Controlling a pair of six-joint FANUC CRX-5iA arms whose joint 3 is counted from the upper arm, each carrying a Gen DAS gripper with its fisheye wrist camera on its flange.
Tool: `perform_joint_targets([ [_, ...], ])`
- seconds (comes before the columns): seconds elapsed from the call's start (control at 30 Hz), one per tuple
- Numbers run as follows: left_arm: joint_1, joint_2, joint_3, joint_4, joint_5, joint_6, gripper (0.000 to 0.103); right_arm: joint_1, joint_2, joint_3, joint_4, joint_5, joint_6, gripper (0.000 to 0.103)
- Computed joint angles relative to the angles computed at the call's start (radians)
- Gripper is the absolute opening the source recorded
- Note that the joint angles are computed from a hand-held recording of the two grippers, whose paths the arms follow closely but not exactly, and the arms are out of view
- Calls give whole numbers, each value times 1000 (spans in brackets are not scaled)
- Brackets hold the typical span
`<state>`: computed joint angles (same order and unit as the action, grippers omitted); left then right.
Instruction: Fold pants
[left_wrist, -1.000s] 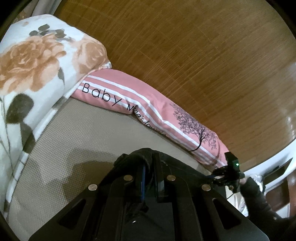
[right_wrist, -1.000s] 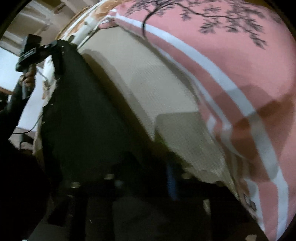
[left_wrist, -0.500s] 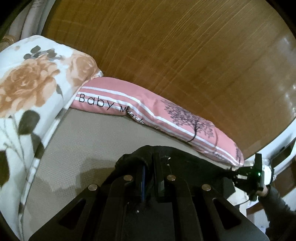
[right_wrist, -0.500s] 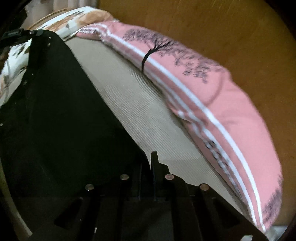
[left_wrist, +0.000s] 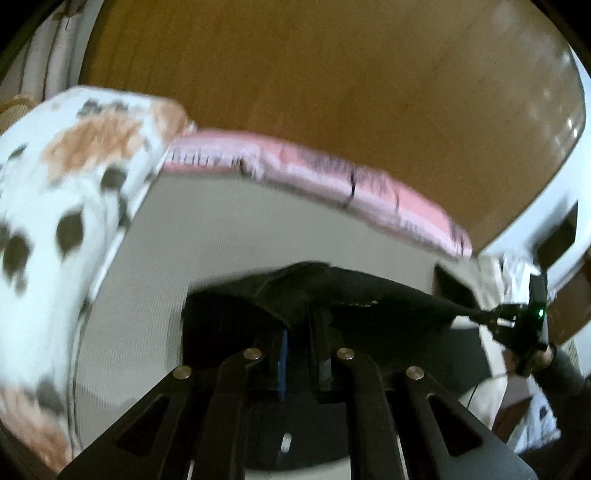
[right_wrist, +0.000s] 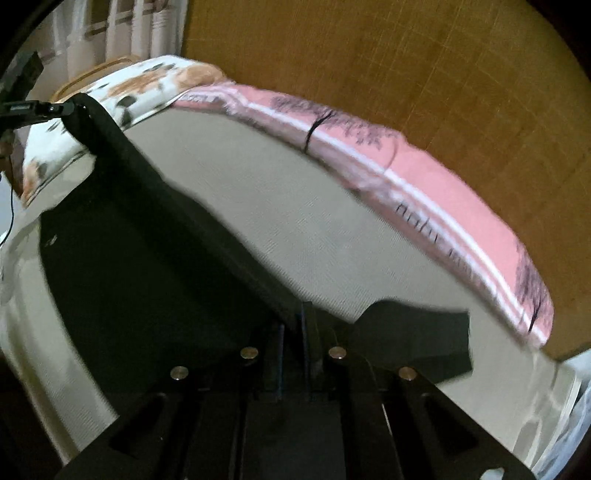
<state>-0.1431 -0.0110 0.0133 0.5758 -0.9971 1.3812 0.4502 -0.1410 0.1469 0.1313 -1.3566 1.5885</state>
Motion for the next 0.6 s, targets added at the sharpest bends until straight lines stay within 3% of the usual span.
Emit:
perform_joint_targets([
  [0.27,-68,-51,-101,-268,-164,80,13,92,-150,-252,-50,-67,-156,6],
  [0.33,-89,-76,-122,-306,-138,85,15,99,-156,-280,-62,-73,-187,7],
  [0.47,-99,-74,-91,-339,-172,137,18,178,-197,-358,26,-49,-250,10],
  [0.5,-101,-73,-84,-351,-181,144,23,193,-198,-363,45,-53,-271,11],
  [0.6,-112,-88,-61,-424,-219,210,55,224,-199,-368,77,-69,-317,19],
])
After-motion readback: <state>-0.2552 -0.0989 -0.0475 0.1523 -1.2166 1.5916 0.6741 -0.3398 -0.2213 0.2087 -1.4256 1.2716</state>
